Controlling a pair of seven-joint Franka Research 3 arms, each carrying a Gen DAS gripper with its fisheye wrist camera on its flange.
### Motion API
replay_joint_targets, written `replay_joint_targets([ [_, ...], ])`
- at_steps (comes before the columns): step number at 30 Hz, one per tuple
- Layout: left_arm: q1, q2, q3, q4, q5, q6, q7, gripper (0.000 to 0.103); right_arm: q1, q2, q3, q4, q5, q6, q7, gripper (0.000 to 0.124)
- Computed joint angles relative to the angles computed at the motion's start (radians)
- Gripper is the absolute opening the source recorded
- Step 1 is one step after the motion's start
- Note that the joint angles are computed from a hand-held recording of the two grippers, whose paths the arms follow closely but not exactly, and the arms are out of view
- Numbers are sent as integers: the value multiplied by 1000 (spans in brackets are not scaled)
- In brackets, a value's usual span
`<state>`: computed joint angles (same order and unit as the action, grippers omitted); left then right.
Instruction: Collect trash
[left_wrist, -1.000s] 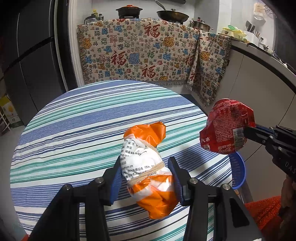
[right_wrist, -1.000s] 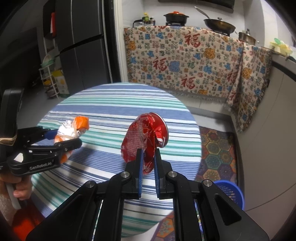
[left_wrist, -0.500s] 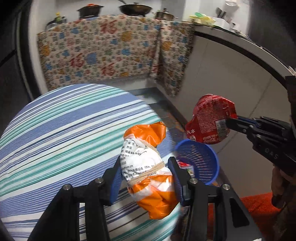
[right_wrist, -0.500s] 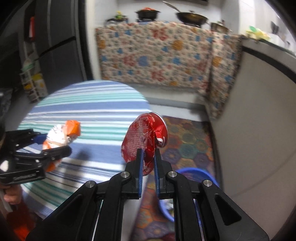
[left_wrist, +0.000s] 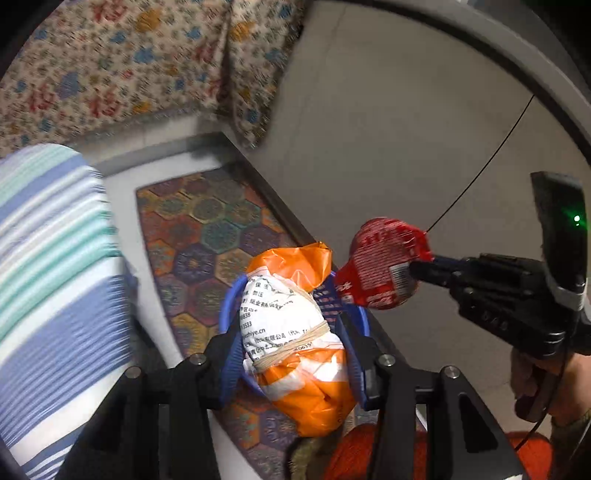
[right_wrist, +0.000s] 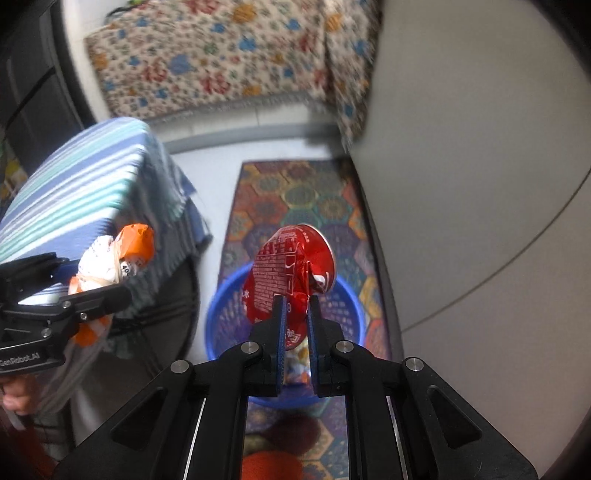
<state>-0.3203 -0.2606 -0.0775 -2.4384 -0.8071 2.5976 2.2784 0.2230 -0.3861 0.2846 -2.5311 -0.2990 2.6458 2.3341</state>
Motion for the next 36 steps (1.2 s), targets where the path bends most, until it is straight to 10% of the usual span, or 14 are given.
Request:
replay_joint_targets([
  [9, 12, 230, -95, 100, -8, 91, 14, 59, 68, 120, -171, -108, 296, 240, -234, 14],
  [11, 25, 256, -121, 112, 30, 119, -20, 72, 76, 148, -183, -117, 371, 278, -276, 48],
  [16, 45, 277, -158, 122, 91, 175, -61, 74, -17, 127, -94, -147, 336, 299, -187, 64],
  [20, 50, 210, -156, 84, 174, 188, -162, 77, -121, 19, 1, -161, 207, 195, -30, 101],
  [27, 23, -24, -93, -20, 331, 128, -294, 97, -77, -214, 1, -150, 192, -25, 59, 103],
  [36, -14, -387, -54, -199, 526, 68, -451, 101, -9, -440, 174, -98, 128, -329, 262, 103],
])
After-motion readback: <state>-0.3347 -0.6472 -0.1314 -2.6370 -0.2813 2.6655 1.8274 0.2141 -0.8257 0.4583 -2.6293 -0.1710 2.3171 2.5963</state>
